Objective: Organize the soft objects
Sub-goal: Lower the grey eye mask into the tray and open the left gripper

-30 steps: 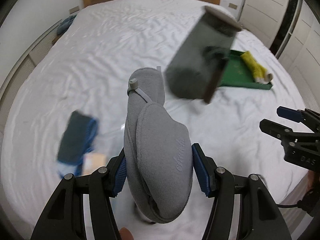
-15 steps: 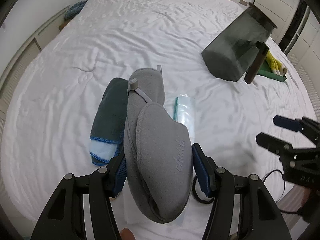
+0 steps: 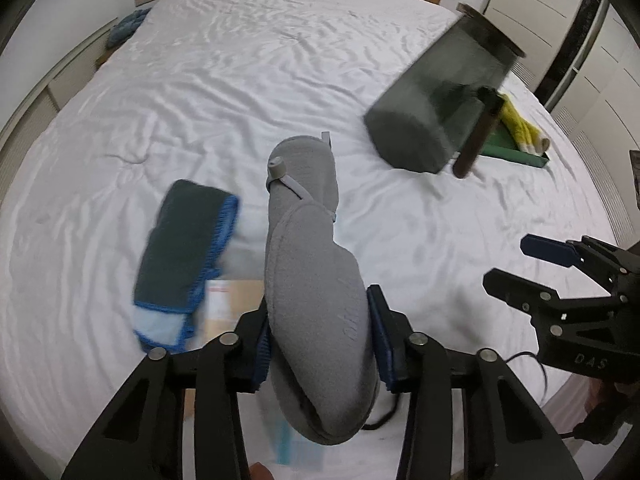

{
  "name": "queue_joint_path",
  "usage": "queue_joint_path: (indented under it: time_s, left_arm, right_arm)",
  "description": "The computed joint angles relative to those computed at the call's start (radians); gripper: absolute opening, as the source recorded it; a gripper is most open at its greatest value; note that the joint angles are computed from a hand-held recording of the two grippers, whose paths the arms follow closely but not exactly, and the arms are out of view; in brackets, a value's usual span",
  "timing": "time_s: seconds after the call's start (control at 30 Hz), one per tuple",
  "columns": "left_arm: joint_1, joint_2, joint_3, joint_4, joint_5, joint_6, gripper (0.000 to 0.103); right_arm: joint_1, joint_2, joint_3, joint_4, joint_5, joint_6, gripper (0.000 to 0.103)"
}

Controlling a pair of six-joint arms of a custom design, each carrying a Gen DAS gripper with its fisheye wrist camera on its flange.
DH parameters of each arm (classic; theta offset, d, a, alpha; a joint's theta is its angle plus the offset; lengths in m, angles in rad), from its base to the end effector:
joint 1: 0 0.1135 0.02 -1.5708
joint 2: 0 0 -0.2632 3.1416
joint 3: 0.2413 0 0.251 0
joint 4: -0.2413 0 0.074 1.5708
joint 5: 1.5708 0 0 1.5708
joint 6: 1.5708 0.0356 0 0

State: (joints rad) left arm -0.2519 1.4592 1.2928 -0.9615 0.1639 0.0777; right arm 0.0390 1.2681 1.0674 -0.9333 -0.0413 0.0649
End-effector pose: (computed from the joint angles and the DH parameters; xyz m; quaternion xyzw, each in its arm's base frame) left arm 0.2772 -0.0773 0.2953 0.1773 0.9562 -0.0986 0.2111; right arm 0.2384 0.0108 0.2756 0.0082 0.9760 0.0314 0.2153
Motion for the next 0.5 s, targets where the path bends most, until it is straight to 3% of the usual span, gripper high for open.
queue_joint_path:
  time_s: [0.27,0.5]
  left_arm:
    - [-0.267,0.047,0.098,-0.031,-0.072,-0.177,0.033]
    - [-0.507,0.233,0.365,-0.051,-0.085,-0.28,0.033]
  right_arm:
    - [-0.261,-0.074,-0.006,-0.073,-0.1,-0.19,0.068]
    - [-0.623,-0.104,0.016,-0.182,-0.205,-0.462,0.068]
